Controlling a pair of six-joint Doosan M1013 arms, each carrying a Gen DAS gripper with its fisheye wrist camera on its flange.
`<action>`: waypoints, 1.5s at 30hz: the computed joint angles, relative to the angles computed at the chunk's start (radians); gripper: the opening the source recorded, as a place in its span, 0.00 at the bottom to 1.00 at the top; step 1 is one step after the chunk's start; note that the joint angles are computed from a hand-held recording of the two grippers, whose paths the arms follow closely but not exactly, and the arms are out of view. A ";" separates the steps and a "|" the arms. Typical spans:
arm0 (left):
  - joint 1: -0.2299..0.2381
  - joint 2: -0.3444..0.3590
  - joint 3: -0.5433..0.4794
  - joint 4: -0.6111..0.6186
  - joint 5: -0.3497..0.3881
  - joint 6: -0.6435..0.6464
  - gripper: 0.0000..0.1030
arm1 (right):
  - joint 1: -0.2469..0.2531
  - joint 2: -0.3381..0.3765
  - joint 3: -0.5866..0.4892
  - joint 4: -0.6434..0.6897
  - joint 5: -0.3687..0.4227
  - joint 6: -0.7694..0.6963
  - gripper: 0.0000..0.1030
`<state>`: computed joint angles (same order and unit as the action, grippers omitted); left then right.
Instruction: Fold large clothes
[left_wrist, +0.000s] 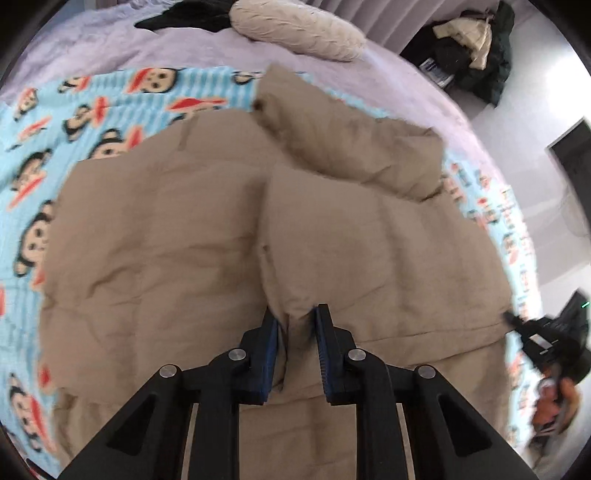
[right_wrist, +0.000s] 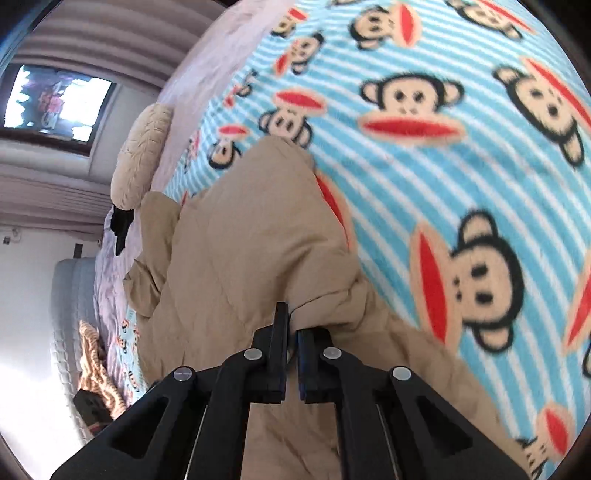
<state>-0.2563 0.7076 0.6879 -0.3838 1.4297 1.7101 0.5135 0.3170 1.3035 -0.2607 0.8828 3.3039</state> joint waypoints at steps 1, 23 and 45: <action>-0.003 0.001 0.004 0.035 0.003 0.003 0.21 | -0.001 0.008 -0.011 0.011 0.022 -0.027 0.04; -0.061 0.032 -0.101 0.132 -0.057 -0.019 0.21 | -0.135 -0.045 0.107 0.129 -0.271 -0.033 0.60; -0.061 -0.060 0.056 0.235 -0.080 -0.029 0.21 | -0.019 0.059 -0.181 -0.005 0.327 -0.563 0.24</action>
<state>-0.3174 0.6472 0.7437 -0.1484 1.3495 1.6806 0.4944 0.3761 1.1223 -0.2657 1.2098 2.7412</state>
